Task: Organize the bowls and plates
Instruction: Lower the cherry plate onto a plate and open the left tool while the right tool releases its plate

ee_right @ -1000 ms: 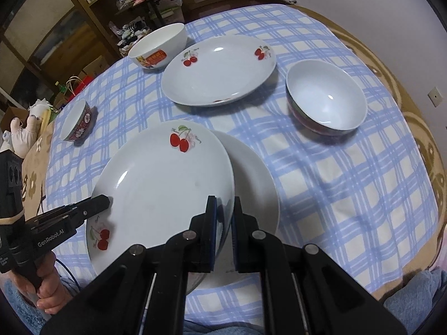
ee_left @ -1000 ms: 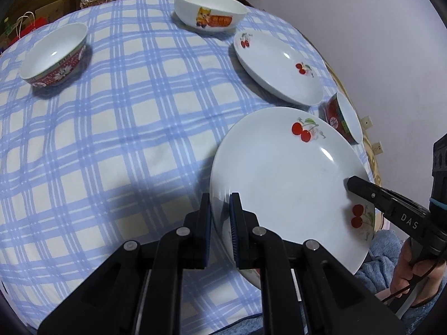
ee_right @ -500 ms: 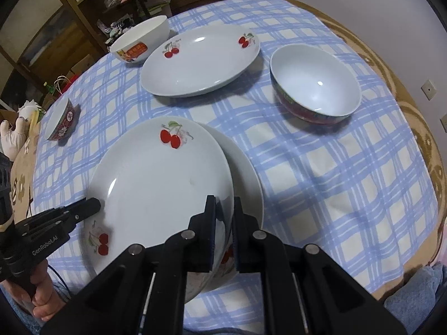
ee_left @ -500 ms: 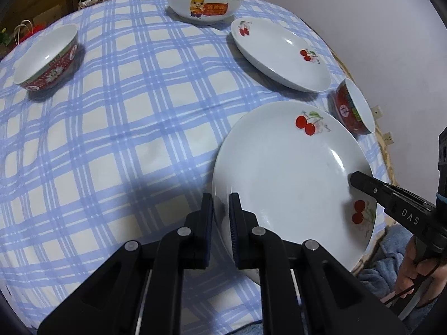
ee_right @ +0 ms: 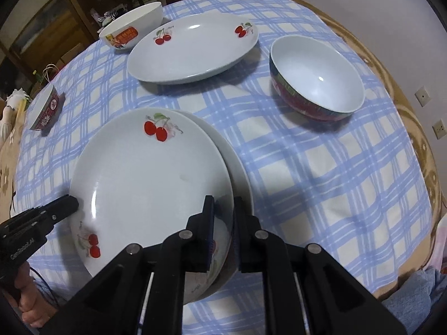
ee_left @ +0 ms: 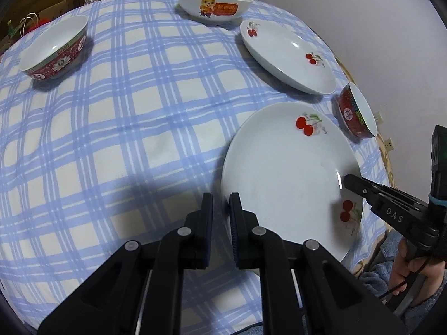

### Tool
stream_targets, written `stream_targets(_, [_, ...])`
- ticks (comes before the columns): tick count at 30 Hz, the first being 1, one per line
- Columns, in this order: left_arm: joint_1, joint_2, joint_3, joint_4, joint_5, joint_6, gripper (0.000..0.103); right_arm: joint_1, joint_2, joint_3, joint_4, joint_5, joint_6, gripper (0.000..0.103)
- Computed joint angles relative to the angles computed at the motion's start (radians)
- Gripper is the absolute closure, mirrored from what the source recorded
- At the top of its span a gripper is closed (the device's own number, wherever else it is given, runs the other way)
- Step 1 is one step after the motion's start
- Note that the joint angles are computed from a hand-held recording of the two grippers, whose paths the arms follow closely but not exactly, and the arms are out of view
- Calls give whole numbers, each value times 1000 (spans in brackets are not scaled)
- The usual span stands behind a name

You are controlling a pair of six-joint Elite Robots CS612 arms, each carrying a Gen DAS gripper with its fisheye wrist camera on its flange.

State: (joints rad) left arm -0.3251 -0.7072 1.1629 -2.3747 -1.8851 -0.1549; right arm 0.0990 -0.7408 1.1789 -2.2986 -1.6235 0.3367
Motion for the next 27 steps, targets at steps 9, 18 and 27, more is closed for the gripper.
stream_targets(9, [-12,-13,20,-22,51,44,90,2,3,-5,10,-19,1,89])
stream_targets(18, [-7,-29,42,-79,75,22,90,8,3,-5,16,-55,-24,91])
stream_targets(27, [-9,-36,48,-79,126,40,90,13,3,-7,23,-81,-23,90])
